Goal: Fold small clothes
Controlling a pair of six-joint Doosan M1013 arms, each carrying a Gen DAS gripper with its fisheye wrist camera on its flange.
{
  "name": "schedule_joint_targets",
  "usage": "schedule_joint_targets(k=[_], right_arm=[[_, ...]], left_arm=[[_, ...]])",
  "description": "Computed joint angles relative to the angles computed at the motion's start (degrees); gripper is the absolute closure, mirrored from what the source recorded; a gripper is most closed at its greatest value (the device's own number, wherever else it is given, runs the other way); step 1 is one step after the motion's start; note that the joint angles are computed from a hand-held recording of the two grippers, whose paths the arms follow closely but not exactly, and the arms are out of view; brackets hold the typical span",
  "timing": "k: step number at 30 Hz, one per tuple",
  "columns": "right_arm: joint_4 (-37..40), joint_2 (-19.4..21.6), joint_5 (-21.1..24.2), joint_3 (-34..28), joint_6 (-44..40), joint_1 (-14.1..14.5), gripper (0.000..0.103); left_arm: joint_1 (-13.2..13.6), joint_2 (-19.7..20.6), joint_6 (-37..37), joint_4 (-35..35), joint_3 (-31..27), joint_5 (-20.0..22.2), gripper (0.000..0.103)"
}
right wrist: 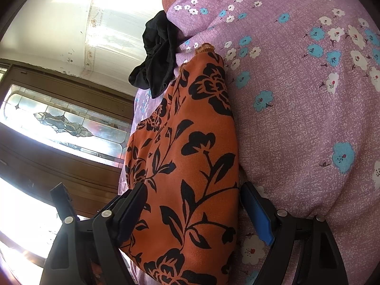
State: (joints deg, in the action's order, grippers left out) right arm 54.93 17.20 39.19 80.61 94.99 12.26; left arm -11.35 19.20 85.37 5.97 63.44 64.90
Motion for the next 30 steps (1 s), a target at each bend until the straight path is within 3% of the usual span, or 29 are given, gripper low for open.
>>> schedule_joint_targets(k=[7, 13, 18, 23, 26, 28, 30], right_arm=[[-1.4, 0.3, 0.6, -0.6, 0.7, 0.1, 0.02], [-1.4, 0.2, 0.6, -0.6, 0.5, 0.0, 0.02], [-0.2, 0.1, 0.2, -0.4, -0.1, 0.0, 0.023], [0.8, -0.3, -0.9, 0.2, -1.2, 0.2, 0.023], [-1.0, -0.1, -1.0, -0.1, -0.6, 0.5, 0.024], [-3.3, 0.2, -0.1, -0.8, 0.5, 0.9, 0.024], [-7.0, 0.6, 0.8, -1.8, 2.0, 1.3, 0.024]], left_arm=[[0.4, -0.4, 1.4, -2.1, 0.2, -0.6, 0.016], [5.2, -1.3, 4.0, -16.7, 0.0, -2.5, 0.016], [8.4, 0.7, 3.7, -25.0, -1.6, 3.8, 0.016], [9.8, 0.0, 9.9, -36.1, 0.1, 3.5, 0.016], [8.5, -0.7, 11.2, -33.1, 0.7, 1.8, 0.011], [6.9, 0.3, 8.5, -26.6, -0.4, 4.0, 0.01], [6.2, 2.5, 7.0, -24.5, -2.6, 8.1, 0.01]])
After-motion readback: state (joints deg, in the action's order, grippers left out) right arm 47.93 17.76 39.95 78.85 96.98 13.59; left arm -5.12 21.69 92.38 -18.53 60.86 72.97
